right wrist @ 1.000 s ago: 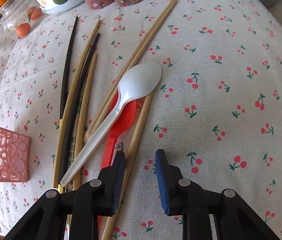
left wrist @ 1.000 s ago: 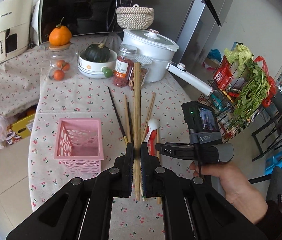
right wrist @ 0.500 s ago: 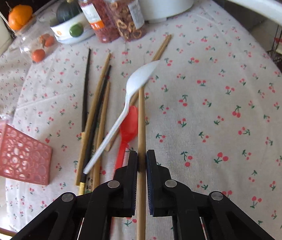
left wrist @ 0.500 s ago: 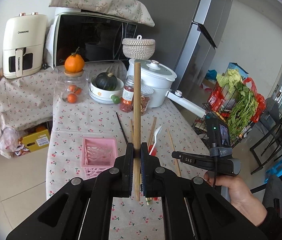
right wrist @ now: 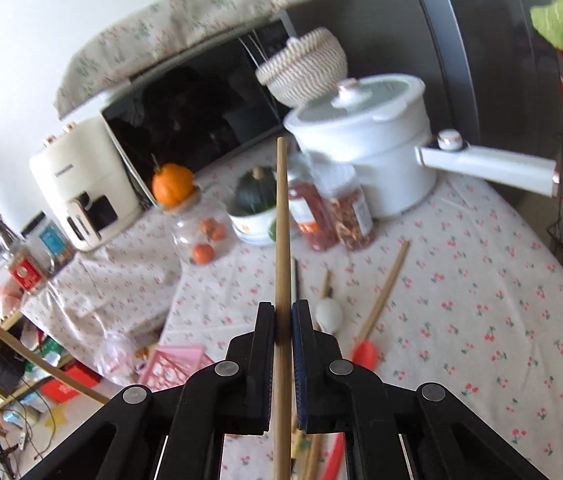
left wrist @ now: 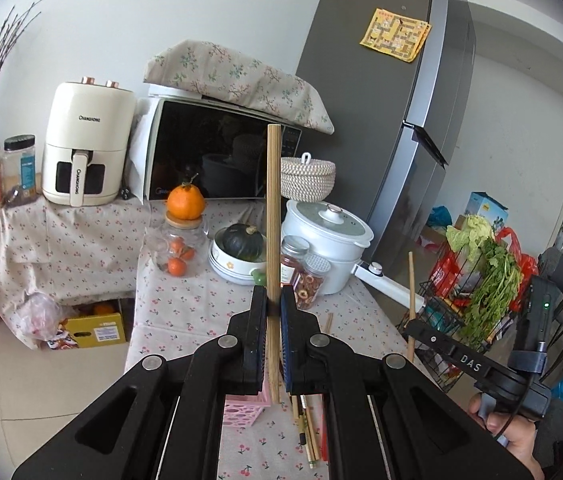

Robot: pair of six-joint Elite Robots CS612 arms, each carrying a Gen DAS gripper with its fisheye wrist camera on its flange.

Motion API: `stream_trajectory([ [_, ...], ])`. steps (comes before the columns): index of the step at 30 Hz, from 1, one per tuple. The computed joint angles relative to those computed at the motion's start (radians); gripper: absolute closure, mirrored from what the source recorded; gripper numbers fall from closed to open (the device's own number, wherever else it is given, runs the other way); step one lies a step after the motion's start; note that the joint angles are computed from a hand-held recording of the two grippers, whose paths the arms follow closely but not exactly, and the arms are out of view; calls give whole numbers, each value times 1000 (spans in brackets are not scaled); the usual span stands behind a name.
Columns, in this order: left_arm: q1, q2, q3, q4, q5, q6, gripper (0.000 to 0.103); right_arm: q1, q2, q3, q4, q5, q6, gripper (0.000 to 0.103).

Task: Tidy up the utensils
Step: 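Lower the left gripper's chopstick into the pink basket while the right gripper carries its chopstick over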

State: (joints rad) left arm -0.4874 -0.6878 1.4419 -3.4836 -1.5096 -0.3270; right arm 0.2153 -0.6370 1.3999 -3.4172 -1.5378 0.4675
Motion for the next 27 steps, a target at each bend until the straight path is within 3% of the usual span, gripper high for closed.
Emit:
stream_trajectory([
  [5,3,43,-57,46,60,46,97,23,57,-78,-116,0,-15,96],
  [9,14,83,-126,166,37,72,97,43,107,-158,-154,-18,-21,96],
  [18,31,144,-242,333,-5,68,97,74,182,-300,-131,-105,-14,96],
  [21,28,148,-256,371,29,55,95,79,204,-343,-109,-134,-18,96],
  [23,32,145,-256,377,28,29,90,84,217,-366,-102,-151,-32,96],
  [25,36,138,-246,370,24,-5,65,89,230,-384,-94,-170,-51,96],
  [27,40,129,-230,355,22,-33,56,93,240,-401,-87,-183,-55,96],
])
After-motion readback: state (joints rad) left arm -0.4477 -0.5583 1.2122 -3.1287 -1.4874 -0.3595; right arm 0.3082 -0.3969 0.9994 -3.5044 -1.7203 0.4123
